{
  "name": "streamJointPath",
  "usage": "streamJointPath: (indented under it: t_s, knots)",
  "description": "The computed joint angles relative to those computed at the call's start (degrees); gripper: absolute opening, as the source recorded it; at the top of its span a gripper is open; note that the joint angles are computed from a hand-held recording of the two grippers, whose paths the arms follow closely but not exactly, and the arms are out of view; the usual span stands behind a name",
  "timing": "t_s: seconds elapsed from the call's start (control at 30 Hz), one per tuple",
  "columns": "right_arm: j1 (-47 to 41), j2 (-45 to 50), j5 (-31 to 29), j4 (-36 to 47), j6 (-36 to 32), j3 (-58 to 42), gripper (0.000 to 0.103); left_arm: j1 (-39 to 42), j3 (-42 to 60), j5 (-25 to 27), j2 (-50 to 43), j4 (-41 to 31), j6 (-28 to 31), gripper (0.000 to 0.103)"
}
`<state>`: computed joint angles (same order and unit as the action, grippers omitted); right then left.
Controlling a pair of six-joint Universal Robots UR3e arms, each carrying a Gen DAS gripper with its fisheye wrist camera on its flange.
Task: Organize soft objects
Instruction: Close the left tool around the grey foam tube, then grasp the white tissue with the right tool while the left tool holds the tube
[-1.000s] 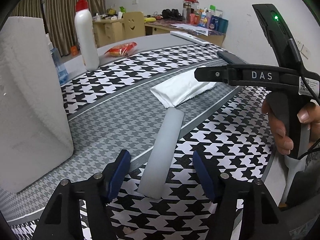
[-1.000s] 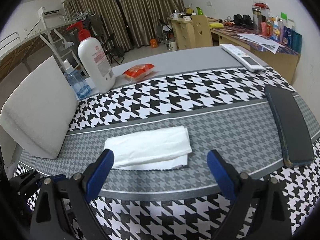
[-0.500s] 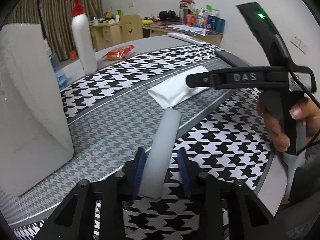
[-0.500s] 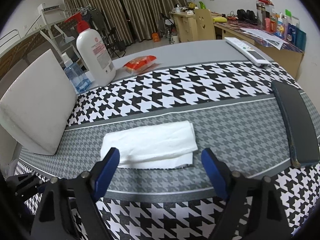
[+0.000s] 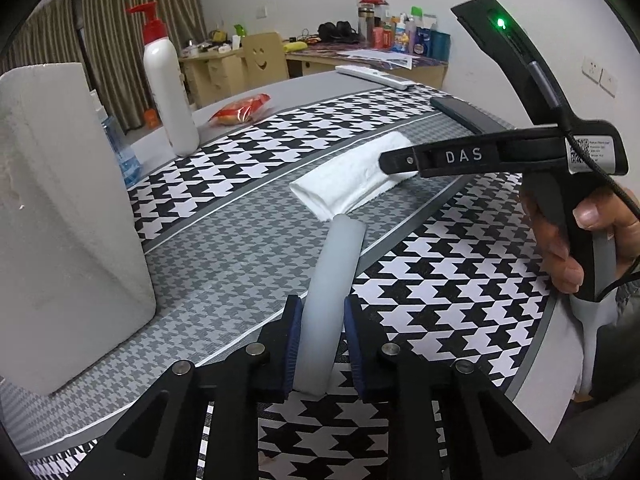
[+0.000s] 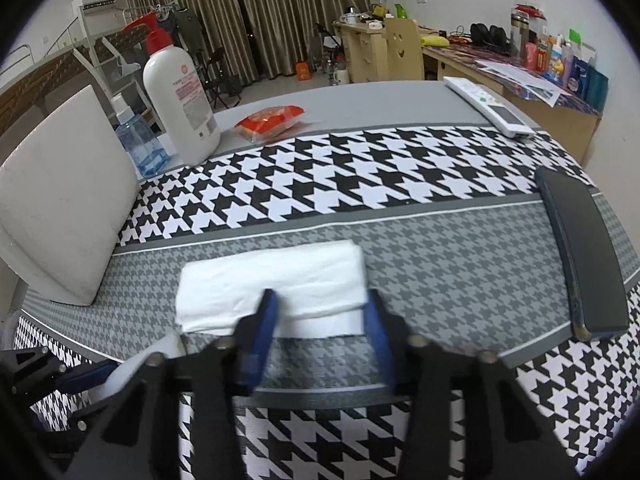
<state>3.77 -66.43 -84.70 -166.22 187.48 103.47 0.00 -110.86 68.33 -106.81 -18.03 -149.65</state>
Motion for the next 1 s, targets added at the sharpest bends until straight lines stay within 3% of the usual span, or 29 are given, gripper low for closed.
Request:
streamJointPath:
  t_s: [0.2, 0.3, 0.9, 1.0]
  knots:
    - [-0.99, -0.28, 1.14, 0.28, 0.53, 0.38, 0.010, 0.93, -1.37, -1.92, 1.62, -0.61, 0.53, 0.022]
    - [-1.07, -0.29, 2.04, 0.67, 0.34, 0.25, 0.005, 1.80, -2.02, -2.93, 2.36, -0.69, 0.40, 0.021]
    - [-0.47, -6.43, 1.31, -1.04, 0.47, 3.59, 0.004, 7.01, -5.48, -6.69, 6.31, 0.50, -0.52, 0.020]
    - [0.13, -6.03, 0.85, -0.76, -0.24, 3.42, 0.010, 7.44, -5.81, -6.98, 6.53, 0.48, -0.28, 0.020]
